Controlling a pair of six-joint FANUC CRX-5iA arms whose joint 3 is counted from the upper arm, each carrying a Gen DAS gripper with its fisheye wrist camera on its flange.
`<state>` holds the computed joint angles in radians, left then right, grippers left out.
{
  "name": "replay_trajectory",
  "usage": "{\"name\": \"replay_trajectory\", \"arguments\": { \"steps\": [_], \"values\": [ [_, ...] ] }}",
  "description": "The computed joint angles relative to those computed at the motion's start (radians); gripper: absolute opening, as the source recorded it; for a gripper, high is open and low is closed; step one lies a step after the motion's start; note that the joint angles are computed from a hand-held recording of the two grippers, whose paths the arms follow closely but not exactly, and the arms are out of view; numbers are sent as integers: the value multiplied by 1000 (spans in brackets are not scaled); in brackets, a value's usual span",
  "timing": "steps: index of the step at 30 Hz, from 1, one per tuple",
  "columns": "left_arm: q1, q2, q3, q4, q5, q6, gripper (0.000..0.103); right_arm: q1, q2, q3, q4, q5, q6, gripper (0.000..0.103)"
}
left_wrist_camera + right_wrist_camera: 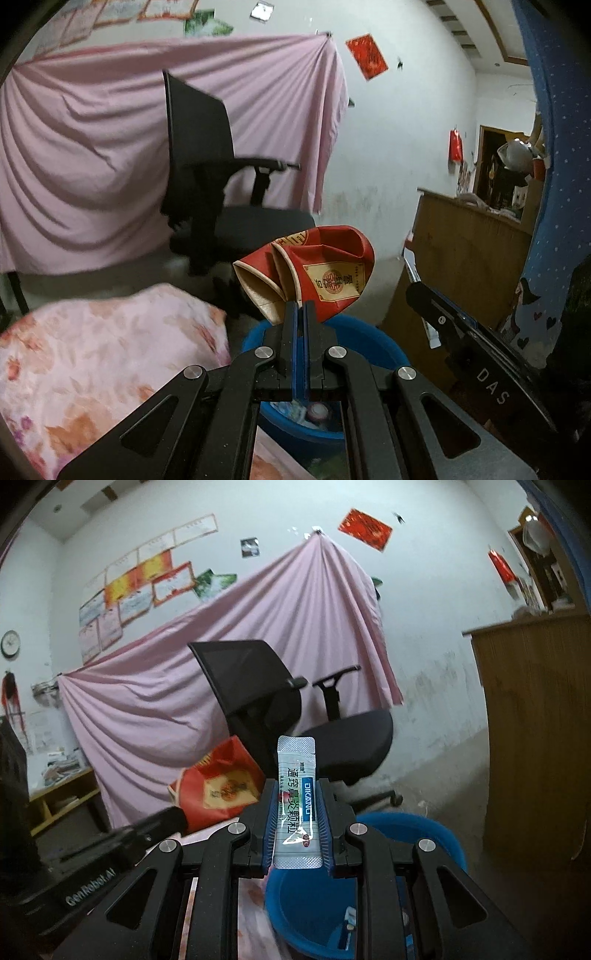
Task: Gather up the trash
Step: 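Lift both items and carry them over the blue bucket, then open both grippers to drop the strip and packet into the bucket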
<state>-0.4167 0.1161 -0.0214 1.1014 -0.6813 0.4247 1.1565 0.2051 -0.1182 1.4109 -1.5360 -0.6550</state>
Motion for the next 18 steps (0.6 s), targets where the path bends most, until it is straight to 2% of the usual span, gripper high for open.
{"name": "replay_trajectory", "arguments": {
  "steps": [10, 18],
  "values": [
    [7, 100, 151, -205, -128, 234, 1, -5, -39, -39, -89, 35, -46, 20],
    [2, 148, 232, -302, -220, 370, 1, -14, -66, -61, -165, 77, -85, 20]
  ]
}}
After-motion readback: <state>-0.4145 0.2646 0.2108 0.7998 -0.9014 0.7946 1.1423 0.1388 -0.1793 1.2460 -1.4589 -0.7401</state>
